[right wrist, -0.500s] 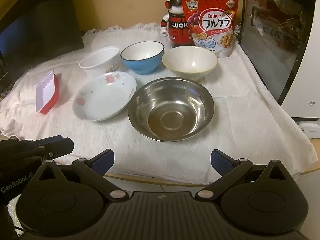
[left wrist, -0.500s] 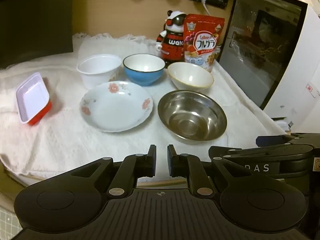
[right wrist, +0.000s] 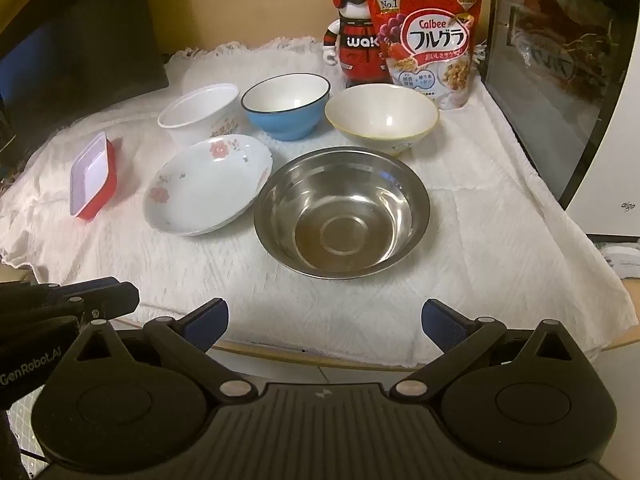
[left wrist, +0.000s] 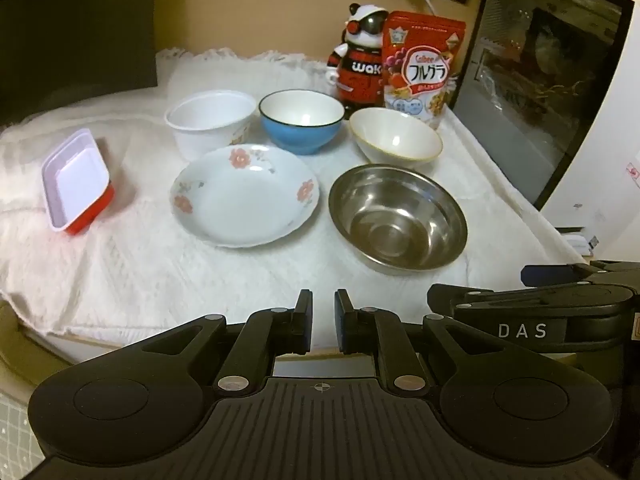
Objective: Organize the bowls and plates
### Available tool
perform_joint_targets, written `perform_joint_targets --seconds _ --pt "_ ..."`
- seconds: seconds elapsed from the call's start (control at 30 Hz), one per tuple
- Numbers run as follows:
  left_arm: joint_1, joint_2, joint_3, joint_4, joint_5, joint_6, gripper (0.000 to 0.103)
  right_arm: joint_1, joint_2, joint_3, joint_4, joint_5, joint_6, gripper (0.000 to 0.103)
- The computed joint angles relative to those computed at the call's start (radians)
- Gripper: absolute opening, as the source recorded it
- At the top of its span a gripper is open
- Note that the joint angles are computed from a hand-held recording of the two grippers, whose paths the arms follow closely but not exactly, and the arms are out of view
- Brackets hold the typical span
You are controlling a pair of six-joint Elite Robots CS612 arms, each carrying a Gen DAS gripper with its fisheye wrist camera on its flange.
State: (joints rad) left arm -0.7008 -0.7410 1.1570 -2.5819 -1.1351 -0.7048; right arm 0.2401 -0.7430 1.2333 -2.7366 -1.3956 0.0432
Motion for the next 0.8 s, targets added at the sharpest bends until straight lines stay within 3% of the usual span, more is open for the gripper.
perform_joint_targets --seconds 0.8 --pt "0.005 0.003 -0.025 0.064 -0.01 -0.015 0.014 -0.003 0.006 -0.015 0.036 0.027 -0.004 0.103"
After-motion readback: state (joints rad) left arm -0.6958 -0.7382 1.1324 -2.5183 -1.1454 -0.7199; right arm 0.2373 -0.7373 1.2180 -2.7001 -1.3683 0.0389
